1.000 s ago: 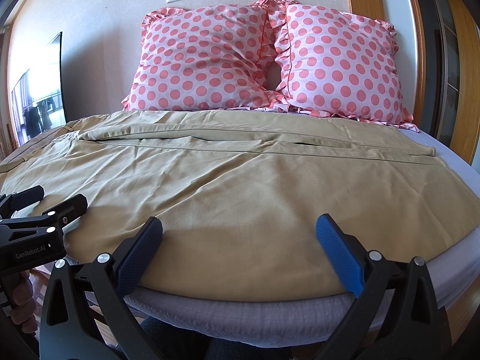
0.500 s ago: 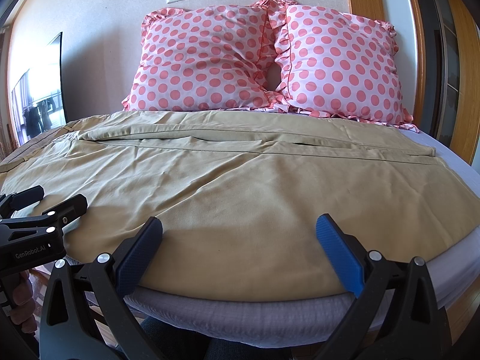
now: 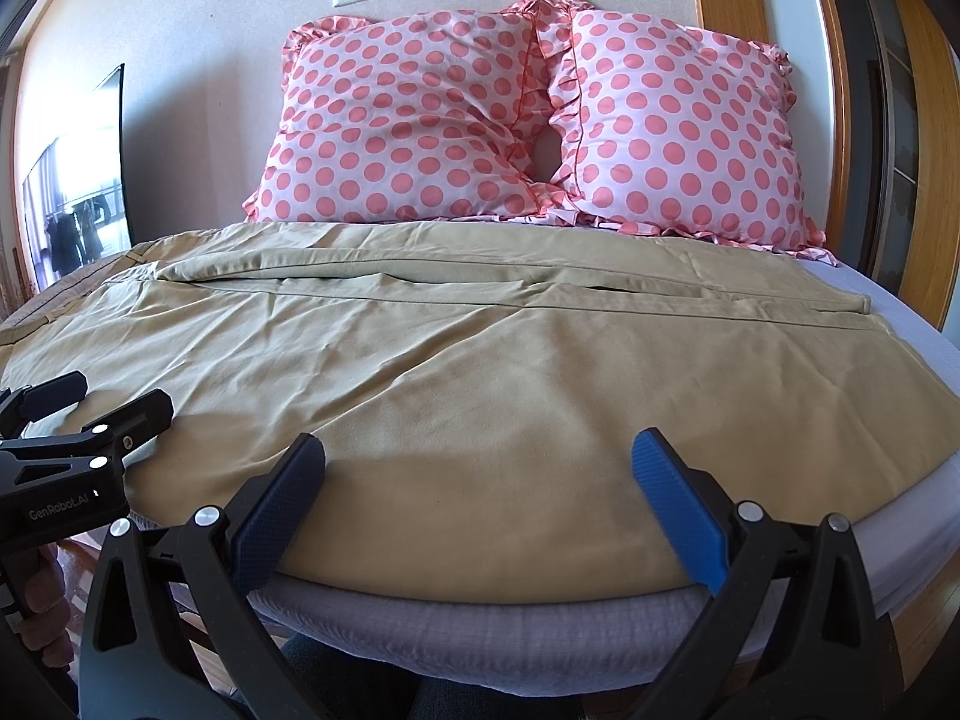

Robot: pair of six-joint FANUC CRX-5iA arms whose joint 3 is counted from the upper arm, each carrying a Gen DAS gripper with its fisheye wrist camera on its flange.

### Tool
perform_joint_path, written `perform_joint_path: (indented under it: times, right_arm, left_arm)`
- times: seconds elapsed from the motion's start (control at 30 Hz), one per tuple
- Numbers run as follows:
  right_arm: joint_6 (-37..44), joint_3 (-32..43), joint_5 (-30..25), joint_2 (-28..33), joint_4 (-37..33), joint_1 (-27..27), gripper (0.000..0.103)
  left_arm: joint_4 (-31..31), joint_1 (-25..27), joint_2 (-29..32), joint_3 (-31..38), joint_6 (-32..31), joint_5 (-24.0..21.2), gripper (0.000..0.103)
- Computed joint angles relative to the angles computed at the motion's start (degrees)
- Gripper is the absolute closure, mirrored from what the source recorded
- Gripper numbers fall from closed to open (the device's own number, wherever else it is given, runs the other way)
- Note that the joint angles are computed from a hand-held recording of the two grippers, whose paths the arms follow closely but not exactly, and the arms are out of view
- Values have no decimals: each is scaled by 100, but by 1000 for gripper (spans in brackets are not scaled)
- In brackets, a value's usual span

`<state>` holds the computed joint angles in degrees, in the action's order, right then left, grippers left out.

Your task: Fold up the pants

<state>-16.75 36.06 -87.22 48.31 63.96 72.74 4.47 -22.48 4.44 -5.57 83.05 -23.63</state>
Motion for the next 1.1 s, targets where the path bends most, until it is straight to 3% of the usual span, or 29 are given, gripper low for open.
perform_joint_path:
  times: [0.6,0.77,0.87,1.1]
  right_arm:
    - [168,-70,210,-202,-319,-86,1]
    - [-433,-1057,106,-1104,-262,-298,1]
    - [-825,-1520,53,-1709,-573,-582,1]
    - [-1290,-1853,-446,-2379,-1424,-1683,1]
  left_arm:
    - [-8,3,9,30,-7,-62,2]
    - [-49,18,55,216,25,-371,2]
    - [-287,20,103,422,291,-636,2]
    - [954,389,110,327,-396,-408,2]
